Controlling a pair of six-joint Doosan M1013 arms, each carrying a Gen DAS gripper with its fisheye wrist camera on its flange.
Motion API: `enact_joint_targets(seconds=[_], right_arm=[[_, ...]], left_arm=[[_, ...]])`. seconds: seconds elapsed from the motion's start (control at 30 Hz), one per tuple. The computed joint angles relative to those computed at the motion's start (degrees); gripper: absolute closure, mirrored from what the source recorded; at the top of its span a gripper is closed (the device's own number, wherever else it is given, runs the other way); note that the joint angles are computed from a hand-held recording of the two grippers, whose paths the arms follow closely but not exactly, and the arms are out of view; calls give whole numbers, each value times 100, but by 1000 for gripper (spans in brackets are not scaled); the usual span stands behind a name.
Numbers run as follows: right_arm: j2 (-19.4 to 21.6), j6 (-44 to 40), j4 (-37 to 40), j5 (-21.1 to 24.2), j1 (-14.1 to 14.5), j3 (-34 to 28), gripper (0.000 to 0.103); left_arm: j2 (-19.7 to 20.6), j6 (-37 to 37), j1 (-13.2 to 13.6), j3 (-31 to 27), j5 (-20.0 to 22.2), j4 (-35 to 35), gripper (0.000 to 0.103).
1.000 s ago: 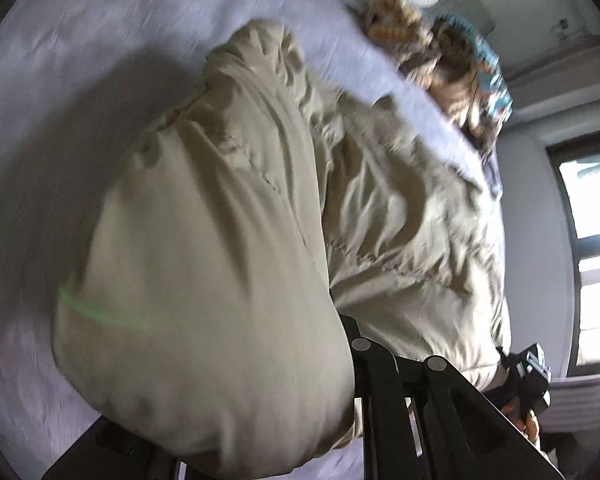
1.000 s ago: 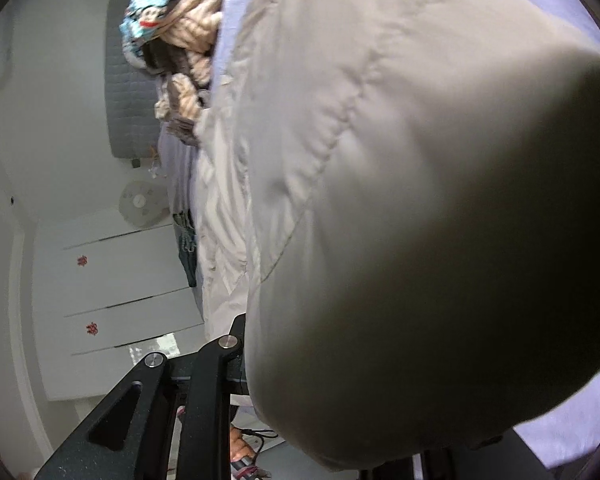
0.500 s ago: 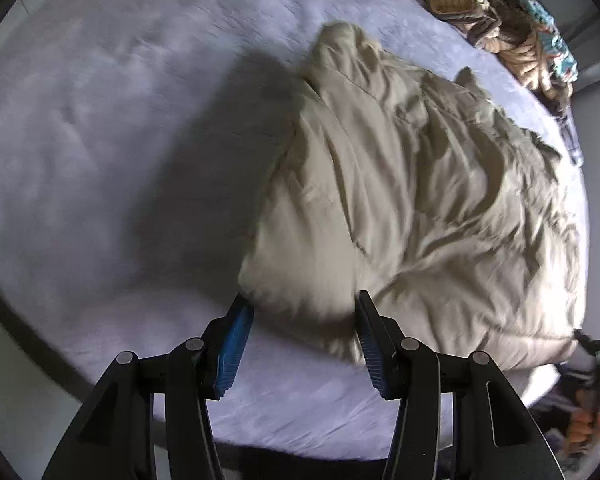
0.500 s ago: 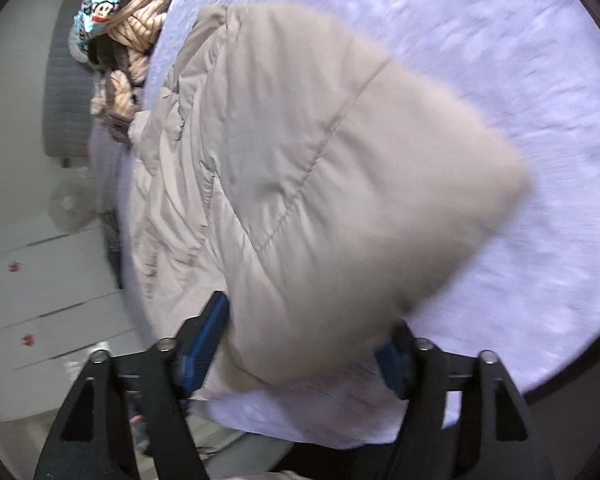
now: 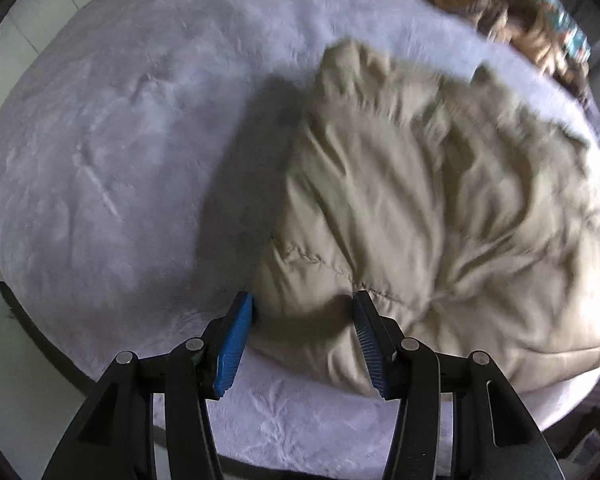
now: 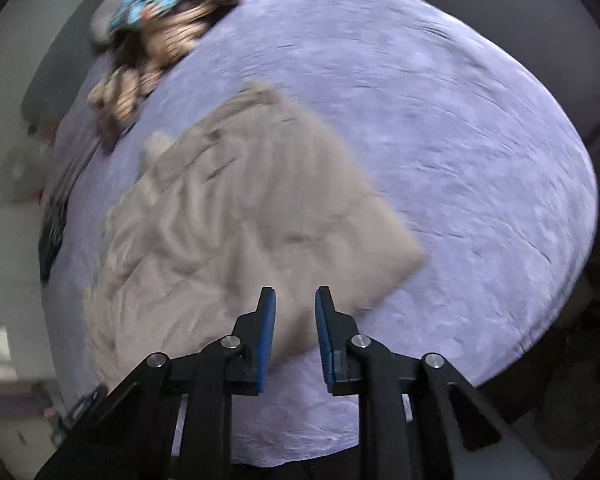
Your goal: Fold large clothes
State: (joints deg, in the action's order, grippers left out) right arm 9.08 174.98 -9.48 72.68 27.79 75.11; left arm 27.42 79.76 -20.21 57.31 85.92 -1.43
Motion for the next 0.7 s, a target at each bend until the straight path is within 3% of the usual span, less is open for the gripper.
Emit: enact_joint_targets(seconds=[0.1,0.17,0.3,0.37,0.4,0.5,0.7], right_arm=[[224,-656,417,-140,-35,-196,82],[435,-1052,631,-132,-52,-399,82],[884,-1752,946,-46,-41,-895,82],[1110,-2033,1023,82,-30,-1183,82],[1207,-2126,1052,136,-41,-1306,82],[1377,-2290,1145,266,-41,-1537,82],[1548,-2385,1073,619,-35,-1822,82]], left_arm=[[98,185,-8,0,117,34,45],[174,270,-56,-69,188,280,21],[210,372,58,-140,89,-18,19],[124,350,128,-56,-245,-165,0],[62,302,155,-7,-481,-206,0],[125,288,210,-179,-555,-347,0],[669,246,438,-929,-2,-799,0]])
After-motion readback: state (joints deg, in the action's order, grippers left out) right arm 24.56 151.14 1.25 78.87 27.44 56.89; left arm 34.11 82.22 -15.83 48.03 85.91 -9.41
